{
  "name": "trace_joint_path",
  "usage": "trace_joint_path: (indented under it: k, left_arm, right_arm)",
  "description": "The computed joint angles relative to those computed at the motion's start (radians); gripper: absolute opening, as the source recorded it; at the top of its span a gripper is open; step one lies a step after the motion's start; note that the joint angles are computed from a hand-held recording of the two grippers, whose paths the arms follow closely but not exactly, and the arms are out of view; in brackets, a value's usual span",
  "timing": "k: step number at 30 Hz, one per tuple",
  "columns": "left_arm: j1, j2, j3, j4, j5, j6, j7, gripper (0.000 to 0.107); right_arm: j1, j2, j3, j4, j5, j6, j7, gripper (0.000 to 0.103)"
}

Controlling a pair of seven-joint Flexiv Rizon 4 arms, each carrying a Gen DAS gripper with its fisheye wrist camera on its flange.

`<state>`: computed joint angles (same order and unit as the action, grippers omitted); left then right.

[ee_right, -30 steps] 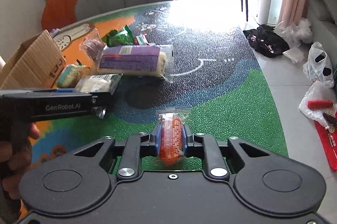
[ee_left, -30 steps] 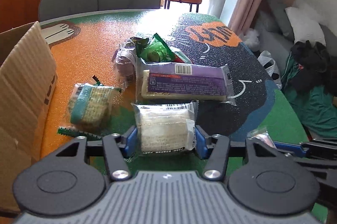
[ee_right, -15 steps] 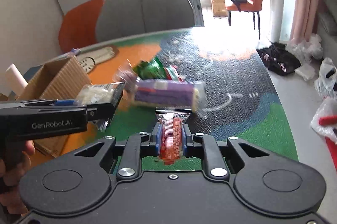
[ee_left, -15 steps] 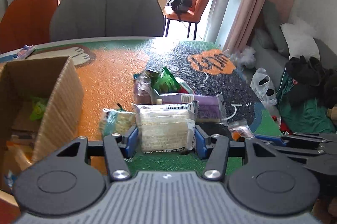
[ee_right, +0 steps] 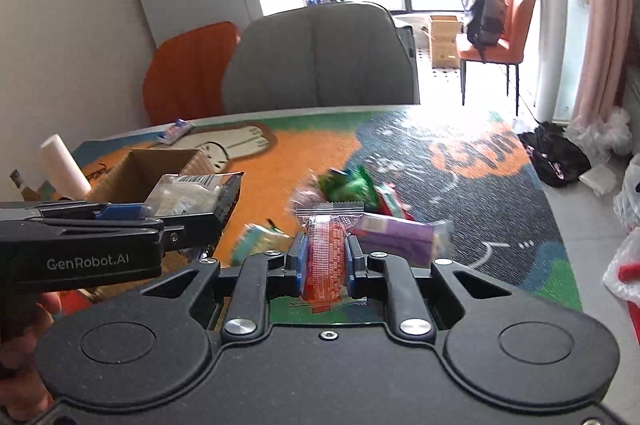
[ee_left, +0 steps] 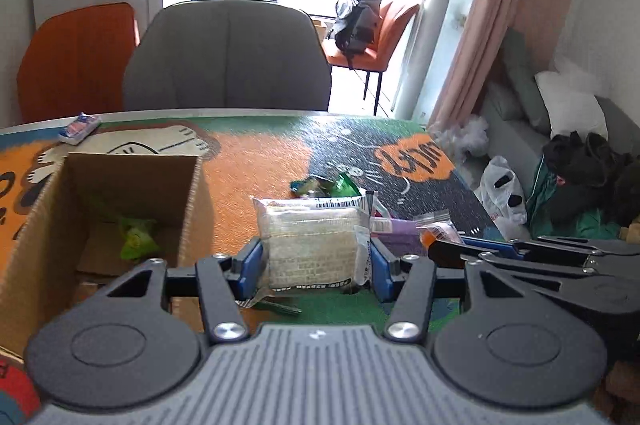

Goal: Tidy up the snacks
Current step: 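Lift both held packs and carry them toward the cardboard box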

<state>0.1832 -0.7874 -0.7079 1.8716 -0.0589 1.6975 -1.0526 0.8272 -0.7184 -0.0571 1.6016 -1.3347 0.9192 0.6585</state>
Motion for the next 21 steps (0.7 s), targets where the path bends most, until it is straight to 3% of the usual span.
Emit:
trace_joint_path:
  k: [7,21]
  left_arm:
    - [0.062,0.015,-0.019,0.019,0.005,0.012,-0.008,0.054]
    - [0.148,0.028,-0.004,0.021,-0.001,0.011,-0.032,0.054]
  right_arm:
    - [0.01,-0.052,-0.017,-0.097,0.022,0.032,-0.051,0.017]
    - [0.07,-0.196,-0.086,-0.337,0.186,0.064,-0.247,0.017]
